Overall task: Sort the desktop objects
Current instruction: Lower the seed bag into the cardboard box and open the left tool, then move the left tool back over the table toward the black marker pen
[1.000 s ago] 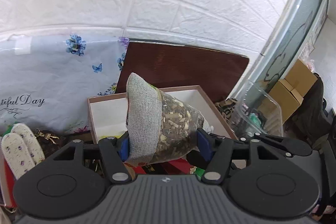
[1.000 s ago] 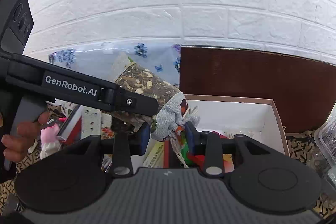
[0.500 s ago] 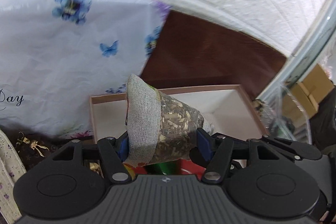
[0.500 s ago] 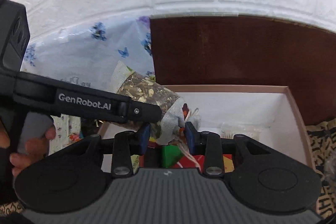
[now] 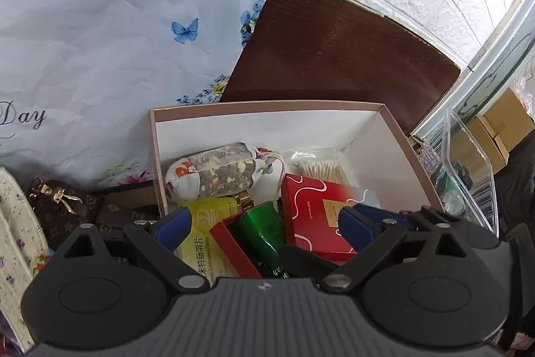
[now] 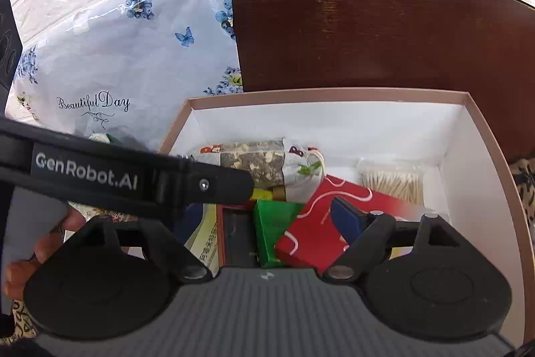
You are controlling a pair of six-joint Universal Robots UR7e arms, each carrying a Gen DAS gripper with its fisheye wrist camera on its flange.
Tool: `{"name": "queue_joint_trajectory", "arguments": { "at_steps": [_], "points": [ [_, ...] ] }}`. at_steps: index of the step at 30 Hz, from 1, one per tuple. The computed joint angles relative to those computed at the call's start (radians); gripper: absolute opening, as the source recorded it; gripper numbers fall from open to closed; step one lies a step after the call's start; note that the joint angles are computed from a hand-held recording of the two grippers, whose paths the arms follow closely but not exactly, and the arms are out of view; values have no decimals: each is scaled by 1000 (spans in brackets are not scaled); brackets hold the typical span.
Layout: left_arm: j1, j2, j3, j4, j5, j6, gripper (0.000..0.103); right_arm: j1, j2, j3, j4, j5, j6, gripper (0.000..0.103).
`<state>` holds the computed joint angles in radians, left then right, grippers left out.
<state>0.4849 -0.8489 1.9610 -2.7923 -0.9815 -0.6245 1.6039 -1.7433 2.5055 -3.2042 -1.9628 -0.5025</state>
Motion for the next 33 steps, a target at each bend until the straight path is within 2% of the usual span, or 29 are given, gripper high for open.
{"name": "queue_joint_trajectory", "arguments": {
  "at_steps": [16, 33],
  "points": [
    [-89, -79, 56, 84, 49, -85, 97, 78, -123, 37, 131, -74, 106, 83],
    [-232, -230, 207, 210, 65, -287, 97, 264, -247, 85, 272, -161, 217, 83]
  ]
}}
